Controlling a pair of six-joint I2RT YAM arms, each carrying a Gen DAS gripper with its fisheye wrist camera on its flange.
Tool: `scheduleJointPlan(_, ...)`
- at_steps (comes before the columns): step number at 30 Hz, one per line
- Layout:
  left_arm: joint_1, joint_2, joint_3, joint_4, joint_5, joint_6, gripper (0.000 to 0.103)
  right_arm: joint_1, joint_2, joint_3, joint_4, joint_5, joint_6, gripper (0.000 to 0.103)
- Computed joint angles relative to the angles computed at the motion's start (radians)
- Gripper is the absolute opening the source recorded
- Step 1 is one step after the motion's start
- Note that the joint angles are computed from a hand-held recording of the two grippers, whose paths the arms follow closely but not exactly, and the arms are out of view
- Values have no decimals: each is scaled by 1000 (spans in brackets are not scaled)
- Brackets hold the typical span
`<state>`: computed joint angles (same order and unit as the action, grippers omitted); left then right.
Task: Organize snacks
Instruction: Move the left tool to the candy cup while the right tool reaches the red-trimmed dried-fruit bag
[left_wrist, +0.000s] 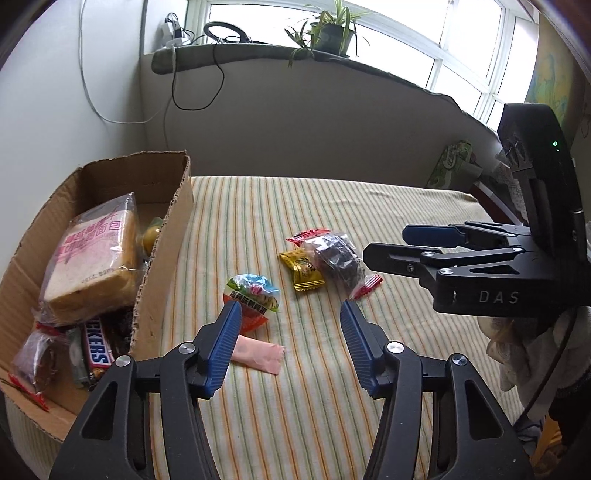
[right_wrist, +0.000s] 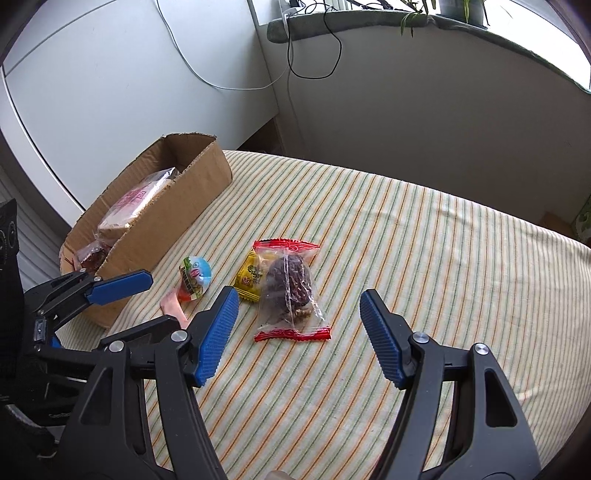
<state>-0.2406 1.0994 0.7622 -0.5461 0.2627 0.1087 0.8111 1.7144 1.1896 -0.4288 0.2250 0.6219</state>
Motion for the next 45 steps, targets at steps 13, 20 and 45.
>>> scheduleJointPlan(13, -24, 121, 15, 67, -86, 9, 50, -44, 116, 64, 26, -87, -59, 70)
scheduleJointPlan(20, -20, 157, 14, 89, -87, 6, 39, -60, 165, 100, 9, -109, -71, 64)
scheduleJointPlan(45, -5, 98, -3, 69, -2, -24, 25, -58, 9, -58, 45, -82, -5, 38)
